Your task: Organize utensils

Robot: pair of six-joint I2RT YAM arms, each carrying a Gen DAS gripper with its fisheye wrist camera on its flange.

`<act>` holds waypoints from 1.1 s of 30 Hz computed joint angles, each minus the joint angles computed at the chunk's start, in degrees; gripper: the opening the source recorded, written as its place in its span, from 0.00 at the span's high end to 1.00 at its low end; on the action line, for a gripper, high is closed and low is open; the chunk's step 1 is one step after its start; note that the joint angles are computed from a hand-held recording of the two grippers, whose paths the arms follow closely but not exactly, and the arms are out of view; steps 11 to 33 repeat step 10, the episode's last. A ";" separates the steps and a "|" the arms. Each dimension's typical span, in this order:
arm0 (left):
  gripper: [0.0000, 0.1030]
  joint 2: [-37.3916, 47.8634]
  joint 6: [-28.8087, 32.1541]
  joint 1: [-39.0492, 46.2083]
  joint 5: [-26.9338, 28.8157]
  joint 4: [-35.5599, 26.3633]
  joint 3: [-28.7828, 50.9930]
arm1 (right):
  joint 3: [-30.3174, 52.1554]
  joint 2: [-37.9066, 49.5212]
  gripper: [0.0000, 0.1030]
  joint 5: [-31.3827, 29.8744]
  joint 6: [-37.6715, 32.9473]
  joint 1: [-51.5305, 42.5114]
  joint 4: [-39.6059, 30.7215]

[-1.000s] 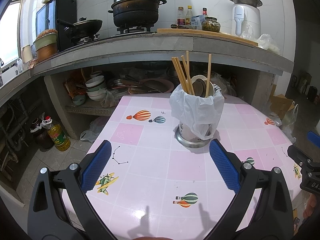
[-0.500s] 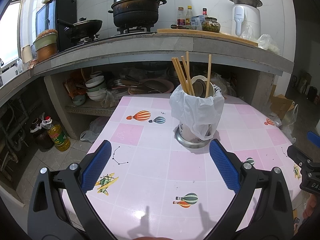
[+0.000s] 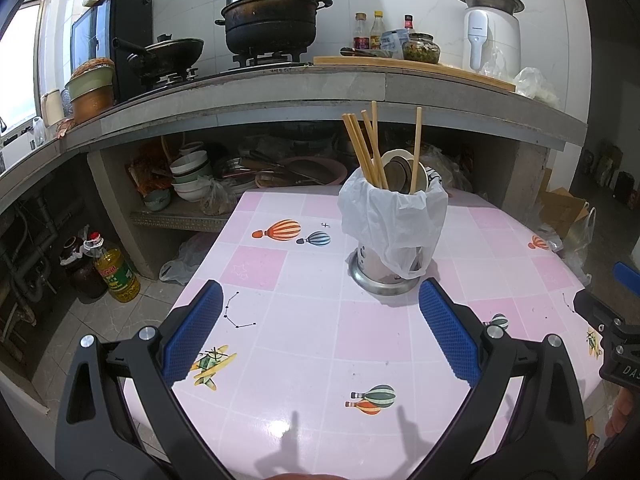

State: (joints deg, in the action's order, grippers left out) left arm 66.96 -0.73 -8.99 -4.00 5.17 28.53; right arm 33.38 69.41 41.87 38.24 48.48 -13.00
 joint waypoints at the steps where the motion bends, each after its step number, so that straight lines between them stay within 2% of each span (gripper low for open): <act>1: 0.08 0.00 0.00 0.00 0.00 0.00 0.00 | 0.04 0.04 0.06 0.02 0.06 0.06 -0.02; 33: 0.08 0.06 -0.13 -0.07 0.05 -0.17 0.04 | 0.31 0.40 0.06 0.19 0.30 0.36 -0.15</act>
